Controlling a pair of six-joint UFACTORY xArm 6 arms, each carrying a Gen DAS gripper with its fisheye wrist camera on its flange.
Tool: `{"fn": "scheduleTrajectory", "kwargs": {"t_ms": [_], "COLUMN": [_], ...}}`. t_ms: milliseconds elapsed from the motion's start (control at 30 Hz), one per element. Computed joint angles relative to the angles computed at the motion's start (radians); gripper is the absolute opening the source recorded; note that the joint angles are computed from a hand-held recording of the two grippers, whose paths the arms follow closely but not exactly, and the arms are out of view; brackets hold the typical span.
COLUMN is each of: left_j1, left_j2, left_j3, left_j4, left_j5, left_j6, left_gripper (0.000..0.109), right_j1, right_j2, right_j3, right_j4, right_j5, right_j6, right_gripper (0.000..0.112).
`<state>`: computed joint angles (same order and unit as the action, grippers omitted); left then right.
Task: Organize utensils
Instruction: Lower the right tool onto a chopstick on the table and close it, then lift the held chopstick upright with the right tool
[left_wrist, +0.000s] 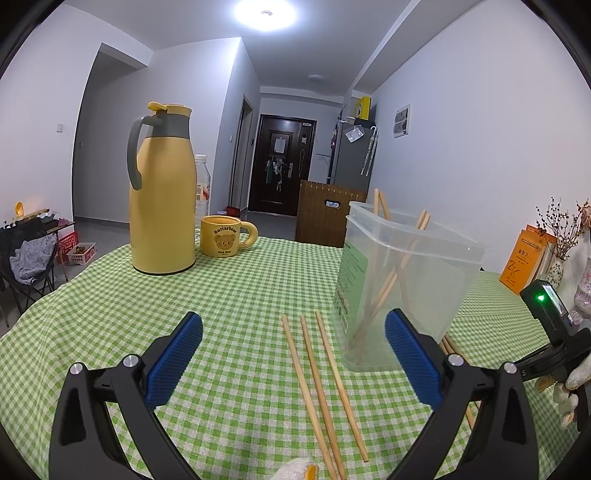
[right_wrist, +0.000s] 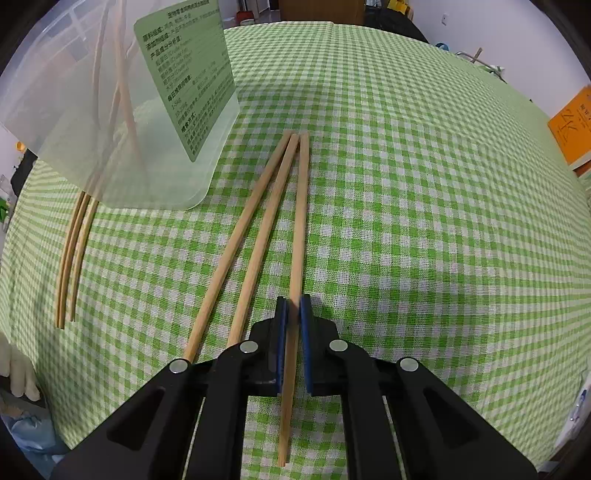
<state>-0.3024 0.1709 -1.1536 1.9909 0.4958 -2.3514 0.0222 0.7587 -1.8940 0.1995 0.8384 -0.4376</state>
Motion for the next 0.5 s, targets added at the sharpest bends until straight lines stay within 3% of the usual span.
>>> {"fn": "scheduleTrajectory", "kwargs": {"t_ms": [267,500], "left_j1": [0.002,0.001], "left_j2": [-0.004,-0.012], "left_j3": [0.002,0.011], "left_j4": [0.003,0.013], "left_j5": [-0.002,0.003], "left_j6": [-0.006,-0.024], "left_gripper": [0.096,0.096], "right_j1": [0.010,0.029], "right_j2": [0.045,0.026], "right_j3": [-0.084,-0.047], "right_j4": [-0.054,-0.117], "right_j5": [0.062,0.017], "right_j6": [0.055,0.102], "right_gripper": [0.008,0.007]}}
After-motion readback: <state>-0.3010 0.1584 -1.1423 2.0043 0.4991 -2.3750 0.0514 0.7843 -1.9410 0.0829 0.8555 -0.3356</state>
